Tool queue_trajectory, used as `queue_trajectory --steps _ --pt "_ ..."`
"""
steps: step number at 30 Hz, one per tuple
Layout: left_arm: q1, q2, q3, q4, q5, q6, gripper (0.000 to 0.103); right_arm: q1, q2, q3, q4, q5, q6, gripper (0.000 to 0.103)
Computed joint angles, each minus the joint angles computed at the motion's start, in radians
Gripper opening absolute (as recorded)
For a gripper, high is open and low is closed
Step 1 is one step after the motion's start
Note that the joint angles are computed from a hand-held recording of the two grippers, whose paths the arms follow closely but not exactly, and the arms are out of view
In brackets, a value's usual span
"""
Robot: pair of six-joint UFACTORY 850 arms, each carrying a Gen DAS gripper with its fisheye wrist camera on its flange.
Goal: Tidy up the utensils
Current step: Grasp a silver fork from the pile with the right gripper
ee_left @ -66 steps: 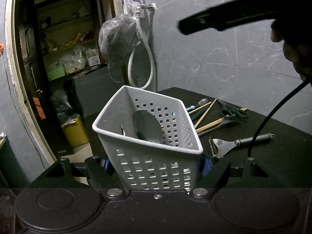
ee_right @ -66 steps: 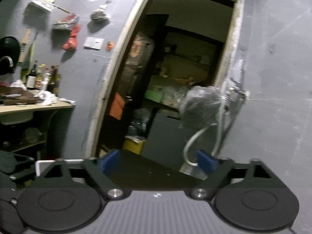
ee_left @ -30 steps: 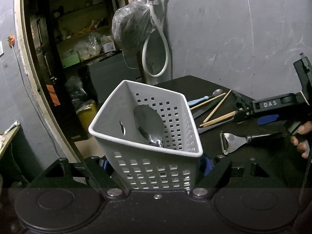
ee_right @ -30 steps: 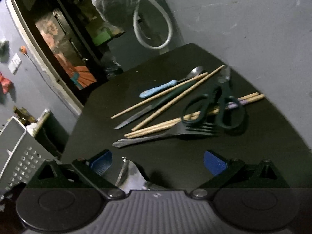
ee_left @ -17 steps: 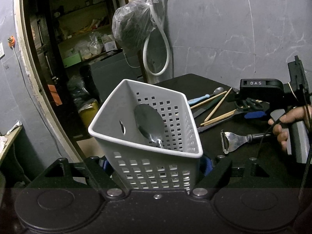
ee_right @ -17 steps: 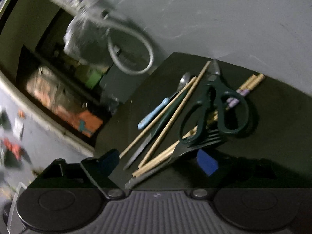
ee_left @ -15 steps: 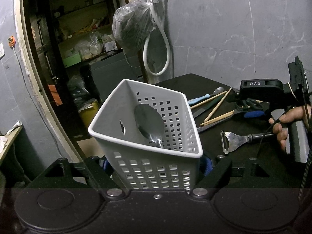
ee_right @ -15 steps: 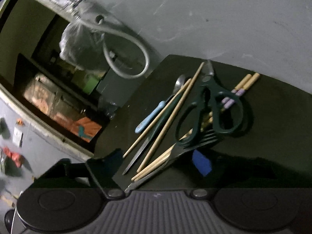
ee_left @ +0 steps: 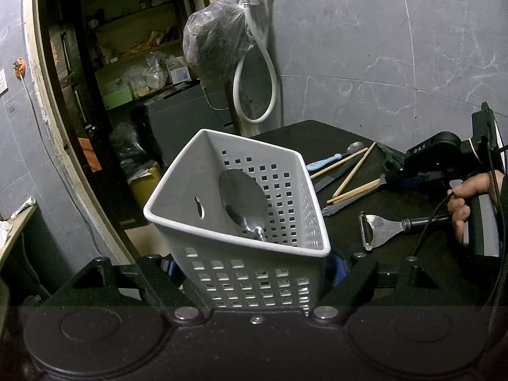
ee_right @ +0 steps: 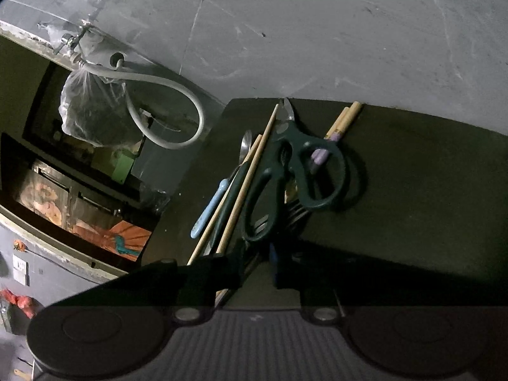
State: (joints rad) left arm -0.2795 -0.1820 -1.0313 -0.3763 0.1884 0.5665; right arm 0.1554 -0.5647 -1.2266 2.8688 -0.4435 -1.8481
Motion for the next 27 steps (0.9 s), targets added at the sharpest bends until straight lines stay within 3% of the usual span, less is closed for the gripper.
queue_trajectory --steps 13,15,17,22,27 --pt "0.000 0.001 0.001 0.007 0.001 -0.006 0.083 0.003 0.025 0.027 -0.095 -0.016 0.100 0.008" --pt "0.000 0.001 0.001 0.012 0.000 -0.007 0.083 0.002 0.024 0.026 -0.102 -0.017 0.108 0.008" --pt "0.000 0.001 0.000 0.022 -0.001 -0.014 0.083 -0.001 0.022 0.020 -0.122 -0.007 0.142 0.017" --pt "0.002 -0.001 -0.001 0.052 -0.002 -0.041 0.083 -0.001 0.017 0.015 -0.062 -0.003 0.111 0.026" --pt "0.002 0.000 -0.001 0.050 0.000 -0.038 0.083 0.002 -0.003 -0.006 -0.042 -0.001 0.110 0.019"
